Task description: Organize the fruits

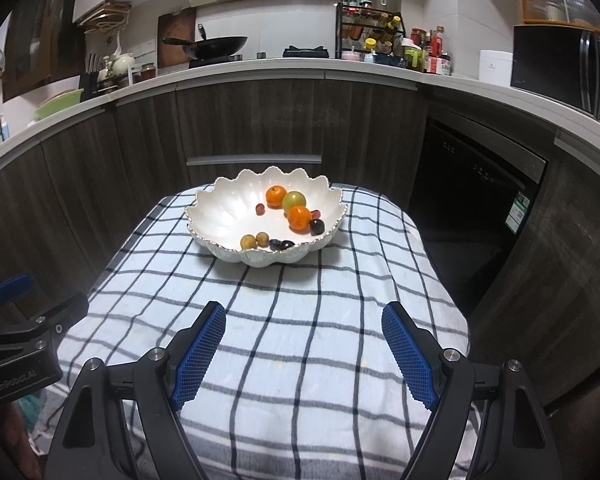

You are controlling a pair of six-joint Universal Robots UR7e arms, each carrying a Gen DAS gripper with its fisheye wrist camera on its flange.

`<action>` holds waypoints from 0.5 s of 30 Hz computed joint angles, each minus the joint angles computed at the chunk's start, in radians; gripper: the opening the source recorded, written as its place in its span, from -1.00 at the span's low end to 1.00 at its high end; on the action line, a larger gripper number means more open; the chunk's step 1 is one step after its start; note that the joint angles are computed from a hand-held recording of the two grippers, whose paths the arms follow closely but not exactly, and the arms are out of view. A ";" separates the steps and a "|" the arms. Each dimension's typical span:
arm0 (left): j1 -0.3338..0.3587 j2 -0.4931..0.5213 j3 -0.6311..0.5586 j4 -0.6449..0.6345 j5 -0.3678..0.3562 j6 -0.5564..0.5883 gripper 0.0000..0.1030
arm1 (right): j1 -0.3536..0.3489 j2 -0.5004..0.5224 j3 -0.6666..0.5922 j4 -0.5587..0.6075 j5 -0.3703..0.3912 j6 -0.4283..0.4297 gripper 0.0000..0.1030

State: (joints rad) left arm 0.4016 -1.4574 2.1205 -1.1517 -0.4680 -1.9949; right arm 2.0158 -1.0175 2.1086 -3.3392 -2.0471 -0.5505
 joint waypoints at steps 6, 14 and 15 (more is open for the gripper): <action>-0.040 0.006 0.003 0.038 -0.018 -0.044 0.89 | 0.004 -0.033 0.042 -0.040 0.008 -0.010 0.58; -0.086 0.016 0.016 0.054 -0.047 -0.078 0.89 | 0.013 -0.078 0.094 -0.078 -0.001 -0.004 0.58; -0.096 0.021 0.014 0.070 -0.048 -0.092 0.89 | 0.015 -0.082 0.098 -0.089 -0.007 -0.002 0.58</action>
State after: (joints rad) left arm 0.3059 -1.4366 2.1346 -1.0814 -0.5161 -2.0865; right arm 2.0304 -1.0991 2.2067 -3.4278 -2.0543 -0.5529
